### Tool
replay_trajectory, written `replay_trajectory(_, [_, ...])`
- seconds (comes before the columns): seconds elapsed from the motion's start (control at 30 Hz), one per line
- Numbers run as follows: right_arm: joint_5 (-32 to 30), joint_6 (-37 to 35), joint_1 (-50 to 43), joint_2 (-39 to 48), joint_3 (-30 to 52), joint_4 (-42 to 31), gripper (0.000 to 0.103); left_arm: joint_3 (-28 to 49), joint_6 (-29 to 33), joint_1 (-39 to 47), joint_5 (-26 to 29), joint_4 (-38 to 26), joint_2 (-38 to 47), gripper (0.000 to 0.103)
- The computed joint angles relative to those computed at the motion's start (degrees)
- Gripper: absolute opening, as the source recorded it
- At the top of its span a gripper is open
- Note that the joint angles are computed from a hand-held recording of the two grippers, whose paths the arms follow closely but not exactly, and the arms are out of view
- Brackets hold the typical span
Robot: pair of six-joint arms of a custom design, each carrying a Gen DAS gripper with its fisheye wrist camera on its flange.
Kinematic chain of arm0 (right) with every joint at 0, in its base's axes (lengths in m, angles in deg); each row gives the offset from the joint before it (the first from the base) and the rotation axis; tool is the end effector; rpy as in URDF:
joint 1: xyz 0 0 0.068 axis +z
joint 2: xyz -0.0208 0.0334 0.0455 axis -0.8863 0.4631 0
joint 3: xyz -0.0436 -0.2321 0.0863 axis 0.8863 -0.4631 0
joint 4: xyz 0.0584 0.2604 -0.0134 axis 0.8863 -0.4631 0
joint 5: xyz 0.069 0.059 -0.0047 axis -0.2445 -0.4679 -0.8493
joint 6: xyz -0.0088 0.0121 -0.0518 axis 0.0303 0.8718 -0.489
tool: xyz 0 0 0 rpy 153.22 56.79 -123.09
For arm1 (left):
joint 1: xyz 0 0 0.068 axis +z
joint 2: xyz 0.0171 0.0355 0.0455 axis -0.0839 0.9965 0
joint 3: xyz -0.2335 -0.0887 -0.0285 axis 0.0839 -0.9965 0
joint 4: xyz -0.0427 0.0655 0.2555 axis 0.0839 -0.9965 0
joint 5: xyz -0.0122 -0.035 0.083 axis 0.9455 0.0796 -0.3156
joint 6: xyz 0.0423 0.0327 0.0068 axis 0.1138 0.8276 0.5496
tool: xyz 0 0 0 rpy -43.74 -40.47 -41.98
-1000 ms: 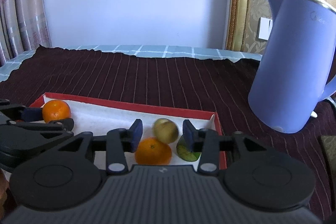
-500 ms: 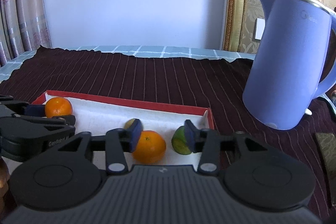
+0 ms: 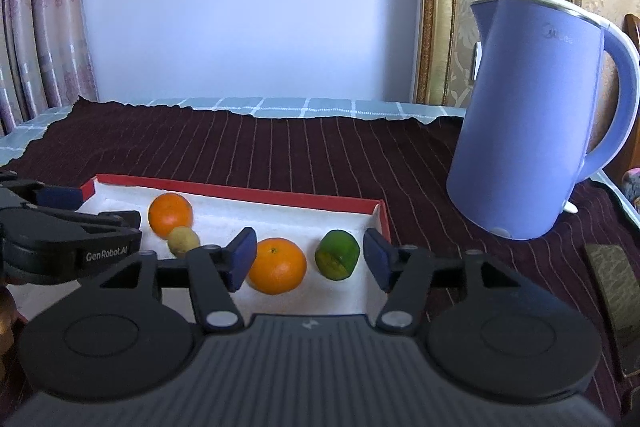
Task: Organize fruits
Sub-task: 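Withdraw both open tools from the tray back toward the fruit row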
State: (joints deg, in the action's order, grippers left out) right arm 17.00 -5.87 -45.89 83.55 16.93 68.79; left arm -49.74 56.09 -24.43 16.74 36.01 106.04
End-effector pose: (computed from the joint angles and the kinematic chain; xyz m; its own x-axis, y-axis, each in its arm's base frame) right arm 0.2536 0.0786 0.0514 -0.4580 -0.1834 -0.8698 -0.3792 0.9253 0.0046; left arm 0.2577 -0.0685 0.0583 -0.6355 -0.0198 -0.7719 -0.3215 0.9157 0.2412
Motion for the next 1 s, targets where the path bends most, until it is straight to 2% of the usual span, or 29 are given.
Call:
replay_trajectory(0.17, [-0.1, -0.1, 0.0, -1.5, -3.3, 3.1, 0.07, -3.6, -1.7, -0.9, -0.8, 0.1, -3.6, 0.056])
replay_trajectory(0.37, [0.2, -0.3, 0.6, -3.4, -7.6, 6.8, 0.077, -7.9, -3.6, -2.3, -1.2, 0.3, -7.7, 0.056])
replay_trajectory(1.0, [2.4, 0.7, 4.6, -6.7, -18.3, 16.1, 0.09, -17.5, -11.5, -7.4, -5.3, -3.6, -17.8, 0.056])
